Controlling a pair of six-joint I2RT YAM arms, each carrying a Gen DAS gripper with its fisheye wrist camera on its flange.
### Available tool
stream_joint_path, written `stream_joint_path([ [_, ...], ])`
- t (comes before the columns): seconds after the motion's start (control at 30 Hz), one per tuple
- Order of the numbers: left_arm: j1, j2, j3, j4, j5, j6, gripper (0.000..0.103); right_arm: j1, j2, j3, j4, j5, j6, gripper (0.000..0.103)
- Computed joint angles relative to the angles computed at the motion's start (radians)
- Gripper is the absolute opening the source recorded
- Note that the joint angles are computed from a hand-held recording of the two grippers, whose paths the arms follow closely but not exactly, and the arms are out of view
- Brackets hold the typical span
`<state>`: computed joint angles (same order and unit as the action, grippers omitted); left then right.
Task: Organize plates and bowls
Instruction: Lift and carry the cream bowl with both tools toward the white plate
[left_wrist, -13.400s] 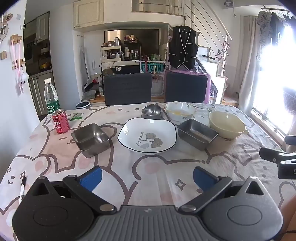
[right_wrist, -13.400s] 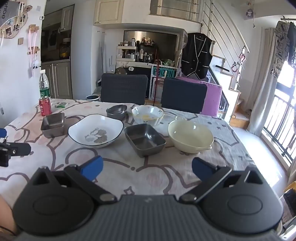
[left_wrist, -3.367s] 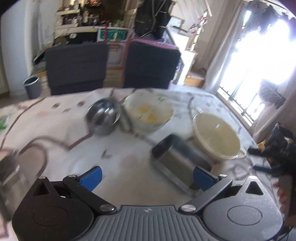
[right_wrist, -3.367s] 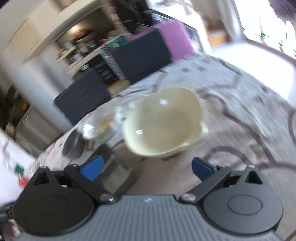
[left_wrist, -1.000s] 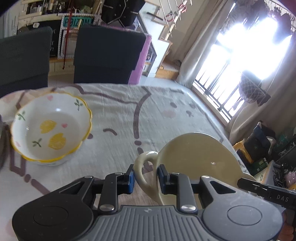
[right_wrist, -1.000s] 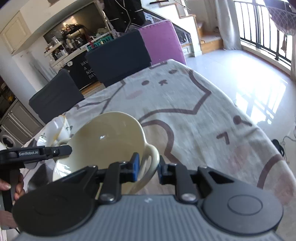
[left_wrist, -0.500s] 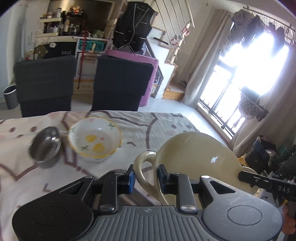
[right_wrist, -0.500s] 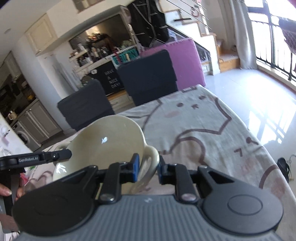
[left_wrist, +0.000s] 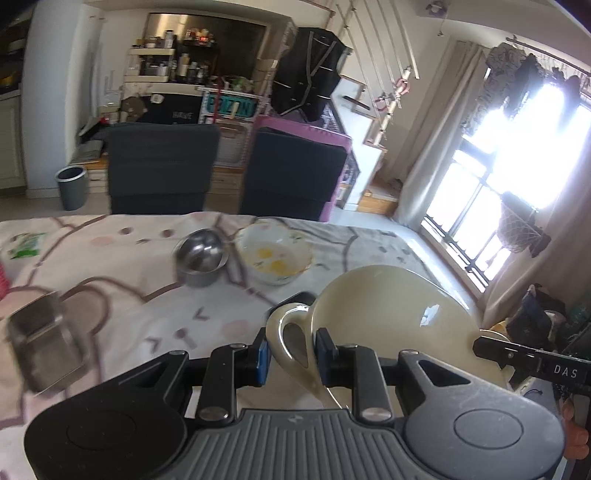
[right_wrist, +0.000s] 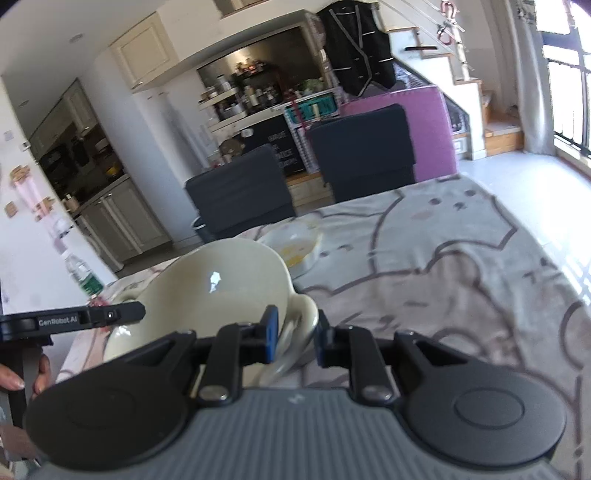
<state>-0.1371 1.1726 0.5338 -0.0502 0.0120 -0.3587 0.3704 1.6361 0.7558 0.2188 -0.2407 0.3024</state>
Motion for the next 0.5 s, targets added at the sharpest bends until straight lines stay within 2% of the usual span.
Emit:
stream_joint_path([
  [0.13, 0.074, -0.161, -0.085, -0.095, 0.007, 0.027, 0.027, 0.079, -0.008, -0.030, 0.023, 0.007, 0.021, 0.023],
  [0.23, 0.161, -0.249, -0.131, -0.152, 0.048, 0.063, 0.027, 0.125, 0.027, -0.011, 0.025, 0.000, 0.030, 0.023],
  [0.37, 0.332, -0.358, -0.212, -0.191, 0.161, 0.130, 0.027, 0.182, 0.076, 0.034, 0.006, -0.002, 0.032, 0.023],
  [0.5, 0.513, -0.374, -0.266, -0.174, 0.274, 0.207, 0.027, 0.238, 0.127, 0.093, -0.019, 0.004, 0.028, 0.023],
])
